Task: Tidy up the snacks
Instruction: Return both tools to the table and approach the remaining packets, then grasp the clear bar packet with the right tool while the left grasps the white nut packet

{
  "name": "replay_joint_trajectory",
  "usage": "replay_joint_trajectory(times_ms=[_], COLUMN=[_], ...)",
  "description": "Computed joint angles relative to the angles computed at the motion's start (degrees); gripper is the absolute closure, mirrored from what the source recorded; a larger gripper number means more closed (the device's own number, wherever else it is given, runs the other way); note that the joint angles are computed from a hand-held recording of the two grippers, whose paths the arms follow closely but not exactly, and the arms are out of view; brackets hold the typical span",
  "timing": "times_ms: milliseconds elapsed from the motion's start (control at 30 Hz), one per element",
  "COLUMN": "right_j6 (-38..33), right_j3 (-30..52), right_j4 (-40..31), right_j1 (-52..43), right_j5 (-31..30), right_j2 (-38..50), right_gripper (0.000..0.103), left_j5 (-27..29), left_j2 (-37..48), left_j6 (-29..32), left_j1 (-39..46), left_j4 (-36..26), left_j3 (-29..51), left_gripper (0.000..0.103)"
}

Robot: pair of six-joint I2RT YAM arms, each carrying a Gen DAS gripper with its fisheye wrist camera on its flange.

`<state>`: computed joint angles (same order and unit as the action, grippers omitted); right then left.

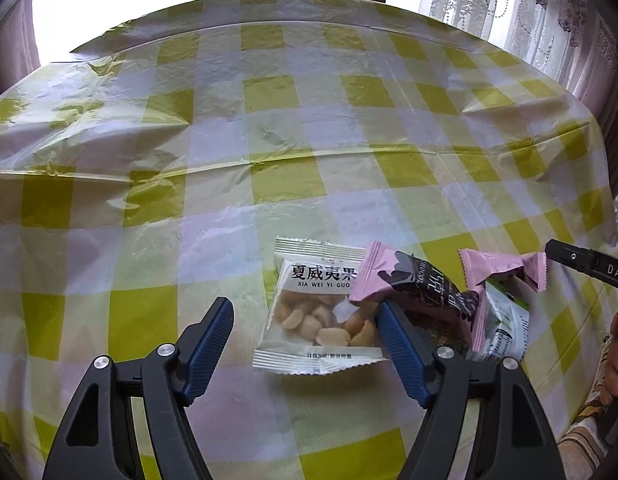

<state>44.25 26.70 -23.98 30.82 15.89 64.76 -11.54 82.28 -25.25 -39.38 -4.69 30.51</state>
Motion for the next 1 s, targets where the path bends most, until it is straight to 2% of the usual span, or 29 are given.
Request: replay_joint_trajectory(times_ms=[200,267,300,333,400,467,733,800,1000], right_j6=[-0.77,-0.82,-0.76,-0.77,-0.82,-1.35,-2.00,-1.31,0.37], right_j3=[1.69,2.45,2.94,3.11,3.30,2.88,0.48,0.07,-0.26], right_j4=[2.12,1.90,1.30,1.09,0.82,1.31,1.80,1.10,-0.76], right_j1=[1.40,2.32,3.27,4.02,5.12,6.07,11.11,12.76,16.14], right_j5=[2.62,4.15,5.51,6.32,7.30,7.47,6.68,6.80,6.59], right_j2=[5.22,6.63,7.51,7.97,8.41,8.07,4.59,3.67,2.32], right_gripper=[0.042,0.050,0.051,0.052,0.060,0.064,0.072,0.077,0.076], left_j5=[2.03,1.26,0.66,0.75,0.77,0.29,-2.20,-2.78,-5.09], left_j2=[3.31,3.46,3.43,3.32,3.03,2.48,-0.79,-1.24,-2.22], left_j6=[1.01,1.48,1.52,1.50,1.51,1.07,-3.15,-3.99,-5.66], left_j1=[1.54,1.02,0.79,0.81,0.93,0.87,0.85,0.37,-1.54], left_j4=[4.27,3.66,3.31,3.14,2.81,1.96,-1.05,-1.66,-4.20], left_j3=[0.07,0.54,0.64,0.63,0.54,0.35,-1.84,-2.10,-2.01], left_gripper=[0.031,0.042,0.043,0.043,0.044,0.044,0.045,0.045,0.046])
